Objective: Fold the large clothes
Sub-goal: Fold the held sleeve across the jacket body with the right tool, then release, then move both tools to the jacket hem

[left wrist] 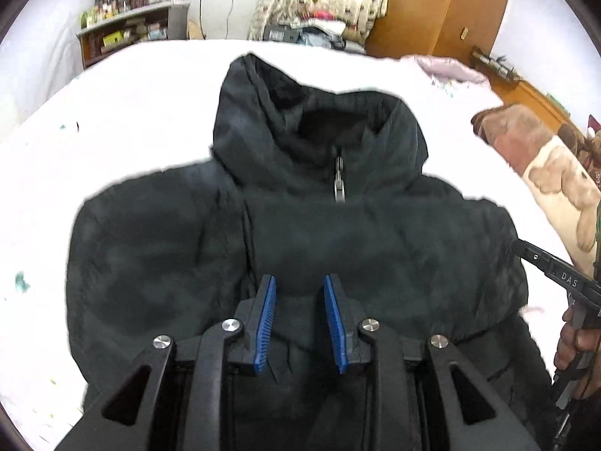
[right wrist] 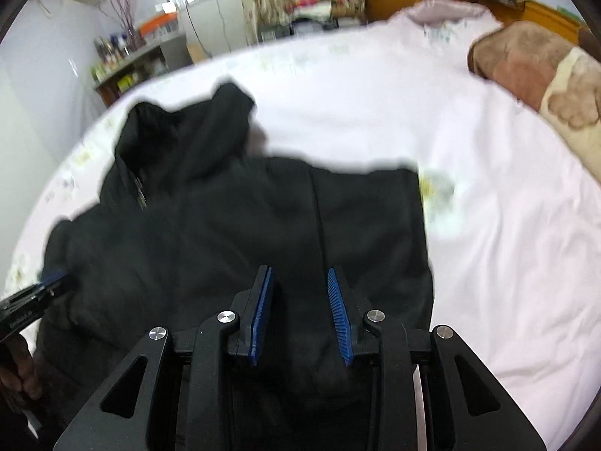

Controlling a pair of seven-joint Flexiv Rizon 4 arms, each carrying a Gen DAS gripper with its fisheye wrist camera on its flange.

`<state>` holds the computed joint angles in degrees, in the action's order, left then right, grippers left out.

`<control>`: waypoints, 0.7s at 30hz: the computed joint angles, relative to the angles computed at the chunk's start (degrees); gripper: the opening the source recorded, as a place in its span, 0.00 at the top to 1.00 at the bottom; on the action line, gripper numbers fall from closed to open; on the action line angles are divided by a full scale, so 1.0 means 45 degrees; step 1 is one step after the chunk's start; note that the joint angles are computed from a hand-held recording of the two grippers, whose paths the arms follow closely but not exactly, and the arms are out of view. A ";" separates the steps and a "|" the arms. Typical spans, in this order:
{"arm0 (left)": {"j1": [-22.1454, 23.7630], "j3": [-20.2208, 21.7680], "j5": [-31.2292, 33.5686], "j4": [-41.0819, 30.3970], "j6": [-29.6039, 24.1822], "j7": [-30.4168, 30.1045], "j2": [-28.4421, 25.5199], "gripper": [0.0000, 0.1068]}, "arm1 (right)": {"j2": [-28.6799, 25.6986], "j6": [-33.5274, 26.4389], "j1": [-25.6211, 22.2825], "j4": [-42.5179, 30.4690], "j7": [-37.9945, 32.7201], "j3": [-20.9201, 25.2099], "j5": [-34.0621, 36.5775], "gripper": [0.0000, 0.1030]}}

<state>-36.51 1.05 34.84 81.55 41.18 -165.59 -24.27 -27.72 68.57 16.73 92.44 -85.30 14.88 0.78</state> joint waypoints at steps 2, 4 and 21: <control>-0.0073 0.0156 0.0342 -0.0513 -0.0629 0.0184 -0.0170 0.72 | -0.0245 -0.0083 0.0171 -0.0532 0.0002 -0.0109 -0.0242 0.70; 0.0246 0.0102 0.0053 -0.0674 -0.0713 0.0552 -0.0474 0.72 | -0.0690 -0.0434 0.0344 -0.1153 0.0007 -0.0183 -0.0469 0.70; -0.0197 0.0504 0.0380 0.0009 -0.0023 0.0310 0.0039 0.68 | -0.0773 -0.0536 0.0329 -0.1137 -0.0094 0.0137 -0.0516 0.70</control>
<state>-37.40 3.31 36.55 81.59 41.07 -164.20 -24.09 -31.20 66.16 18.21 87.32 -85.72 15.50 -1.54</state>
